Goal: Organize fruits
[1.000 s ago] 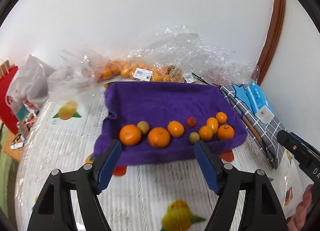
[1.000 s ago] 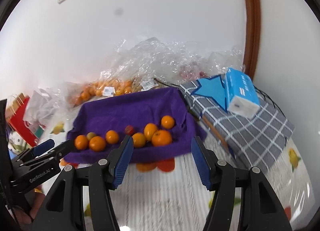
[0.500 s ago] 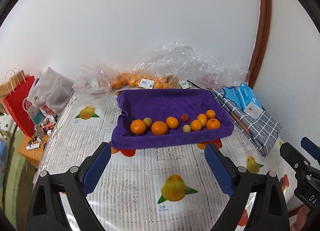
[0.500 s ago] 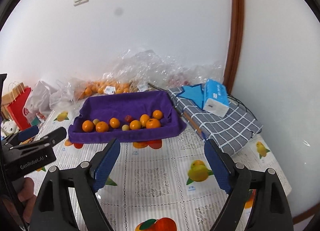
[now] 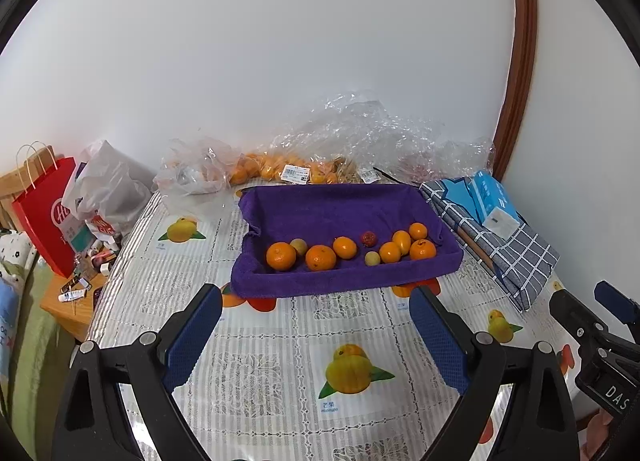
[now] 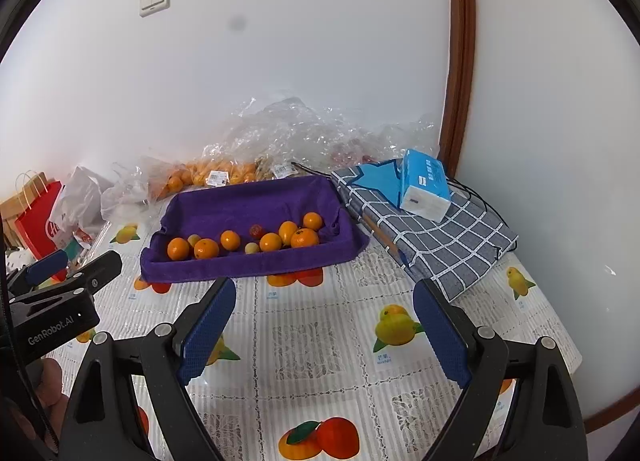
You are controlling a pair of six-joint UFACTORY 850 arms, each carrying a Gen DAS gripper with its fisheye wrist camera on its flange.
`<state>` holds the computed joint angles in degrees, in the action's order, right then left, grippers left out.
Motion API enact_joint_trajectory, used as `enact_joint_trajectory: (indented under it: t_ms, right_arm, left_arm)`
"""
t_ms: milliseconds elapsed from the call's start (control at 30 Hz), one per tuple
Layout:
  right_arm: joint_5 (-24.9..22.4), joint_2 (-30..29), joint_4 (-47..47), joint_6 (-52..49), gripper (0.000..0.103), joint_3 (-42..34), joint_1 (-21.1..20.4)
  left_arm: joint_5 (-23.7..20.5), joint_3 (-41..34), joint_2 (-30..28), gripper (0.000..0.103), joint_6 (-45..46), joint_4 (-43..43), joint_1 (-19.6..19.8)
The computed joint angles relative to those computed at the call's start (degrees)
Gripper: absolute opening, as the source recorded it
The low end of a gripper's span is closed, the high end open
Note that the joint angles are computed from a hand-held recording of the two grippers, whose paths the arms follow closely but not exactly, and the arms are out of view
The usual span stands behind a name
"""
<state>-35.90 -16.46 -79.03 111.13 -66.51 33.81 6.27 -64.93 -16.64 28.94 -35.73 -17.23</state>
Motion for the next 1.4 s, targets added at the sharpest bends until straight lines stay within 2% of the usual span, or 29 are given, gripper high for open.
enact_joint_trajectory:
  t_ms: [100,200,567,1133,1233,1400]
  right_arm:
    - [0.1,0.1,-0.1,0.3,0.09,0.2,0.0]
    - [0.0,0.4,-0.2,0.7,0.09,0.5,0.0]
    - [-0.1,1.0,-1.2,2.4,0.09,1.3,0.2]
    - [-0.7,1.6,-1.8,4.0,0.09,2.2,0.0]
    - [-0.9,1.7,-2.0,4.4,0.09,2.5,0.1]
    - [-0.9,1.8,-2.1,4.4,0.09,2.6,0.1]
  left_arm:
    - [-0.1,0.2,0.1,0.095,-2.0,1.8,0.0]
    - [0.0,0.3,0.1,0.095,0.8,-0.8,-0.3]
    - [0.2,0.5,0.2,0.095,0.2,-0.2,-0.5]
    - [0.0,0.4,0.4,0.095,4.2,-4.5,-0.8]
    - [-0.5,0.2,0.2,0.095,-0.2,0.0,-0.6]
    - [-0.3,0.2,0.3,0.095,0.3,-0.7,-0.7]
